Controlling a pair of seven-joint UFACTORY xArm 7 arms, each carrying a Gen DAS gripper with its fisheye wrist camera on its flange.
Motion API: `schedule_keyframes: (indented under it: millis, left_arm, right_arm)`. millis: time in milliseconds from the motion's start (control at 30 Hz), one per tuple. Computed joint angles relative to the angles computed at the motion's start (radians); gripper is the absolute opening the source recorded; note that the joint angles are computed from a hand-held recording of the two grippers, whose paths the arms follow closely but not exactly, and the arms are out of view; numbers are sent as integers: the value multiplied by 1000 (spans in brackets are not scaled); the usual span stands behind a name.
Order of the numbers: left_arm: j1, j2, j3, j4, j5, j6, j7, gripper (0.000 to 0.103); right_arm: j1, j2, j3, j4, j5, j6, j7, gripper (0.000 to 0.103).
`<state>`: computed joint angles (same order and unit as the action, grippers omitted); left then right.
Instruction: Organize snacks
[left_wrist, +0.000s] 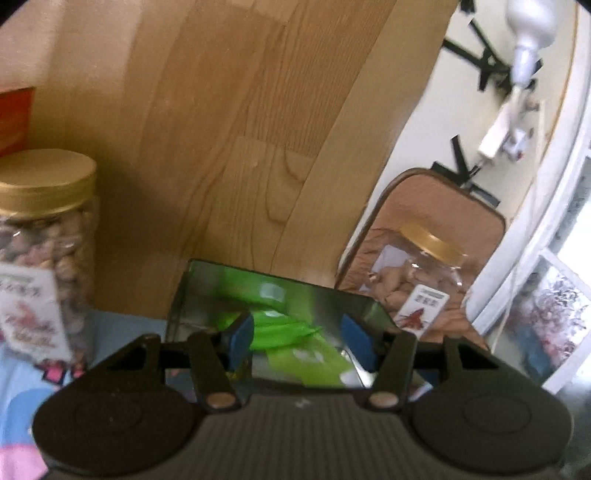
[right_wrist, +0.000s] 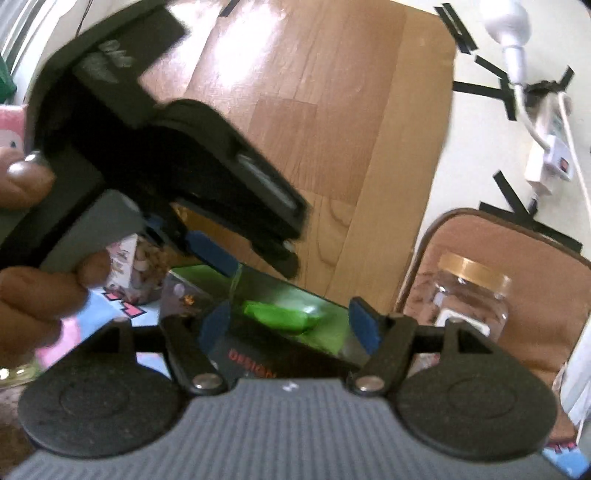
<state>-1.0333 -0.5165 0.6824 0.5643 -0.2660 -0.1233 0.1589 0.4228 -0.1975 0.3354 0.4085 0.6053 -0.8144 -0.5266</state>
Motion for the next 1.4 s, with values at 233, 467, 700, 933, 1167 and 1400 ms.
schedule_keyframes:
  millis: [233,467,700,933,1167,1400]
  left_arm:
    - [213,-199,-201,-171,12,95,-13,54]
    - [446,-296,-445,-238,-27,294,-58,54]
    - [450,-362,-483,-304,-99,356,-49,52]
    - [410,-350,-497,-294,-147,385,-26,50]
    - [275,-294,-426,-249,-267,397,56,51]
    - [178,-252,-387,-209,-421,358,166,40]
  right_arm:
    - [20,-338,-87,-146,20,331,187,67]
    - [-162,-588,-176,-92,57,826,244,46]
    - [-65,-697,-208,-210,-21,978,304,46]
    - [47,-654,-195,-289,-70,850,384,37]
    - [290,-862,-527,-410,-26,765,420,30]
    - [347,-942,-560,-437,-91,698,496,30]
